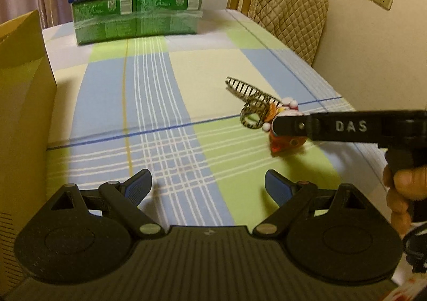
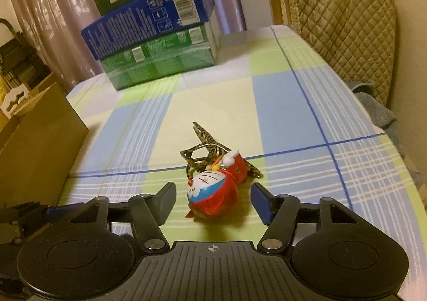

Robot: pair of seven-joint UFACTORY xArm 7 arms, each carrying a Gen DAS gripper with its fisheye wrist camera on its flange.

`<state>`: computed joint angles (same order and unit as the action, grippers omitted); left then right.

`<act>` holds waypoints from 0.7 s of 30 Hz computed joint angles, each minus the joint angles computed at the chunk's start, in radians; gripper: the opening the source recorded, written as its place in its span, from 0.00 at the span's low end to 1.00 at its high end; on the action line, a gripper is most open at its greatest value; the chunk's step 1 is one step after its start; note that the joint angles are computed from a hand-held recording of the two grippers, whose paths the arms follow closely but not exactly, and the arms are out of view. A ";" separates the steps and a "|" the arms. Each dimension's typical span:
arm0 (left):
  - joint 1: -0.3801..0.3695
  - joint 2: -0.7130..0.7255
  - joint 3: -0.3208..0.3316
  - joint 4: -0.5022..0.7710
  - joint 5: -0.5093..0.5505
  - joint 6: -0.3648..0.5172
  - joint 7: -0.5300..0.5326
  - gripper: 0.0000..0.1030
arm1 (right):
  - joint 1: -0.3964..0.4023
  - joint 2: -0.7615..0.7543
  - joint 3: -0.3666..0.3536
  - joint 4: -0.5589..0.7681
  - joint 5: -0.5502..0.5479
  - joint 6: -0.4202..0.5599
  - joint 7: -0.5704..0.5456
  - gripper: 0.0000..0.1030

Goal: Organize rigid objects
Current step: 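Grasp the red Doraemon toy with the right tool while the left tool grasps the wire clip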

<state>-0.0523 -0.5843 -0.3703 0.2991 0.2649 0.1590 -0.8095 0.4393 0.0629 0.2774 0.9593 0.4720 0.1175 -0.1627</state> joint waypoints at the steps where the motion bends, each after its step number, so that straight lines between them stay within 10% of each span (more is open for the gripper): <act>1: -0.007 0.005 0.009 -0.002 -0.005 -0.007 0.002 0.87 | 0.003 0.009 -0.005 0.005 -0.021 0.002 0.014 0.54; 21: 0.028 0.005 -0.013 -0.014 0.005 -0.035 -0.024 0.87 | -0.018 -0.011 -0.022 -0.013 -0.196 0.020 0.138 0.41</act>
<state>-0.0247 -0.5796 -0.3833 0.2855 0.2698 0.1240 -0.8336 0.4209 0.0519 0.2557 0.9464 0.2763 0.1380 -0.0248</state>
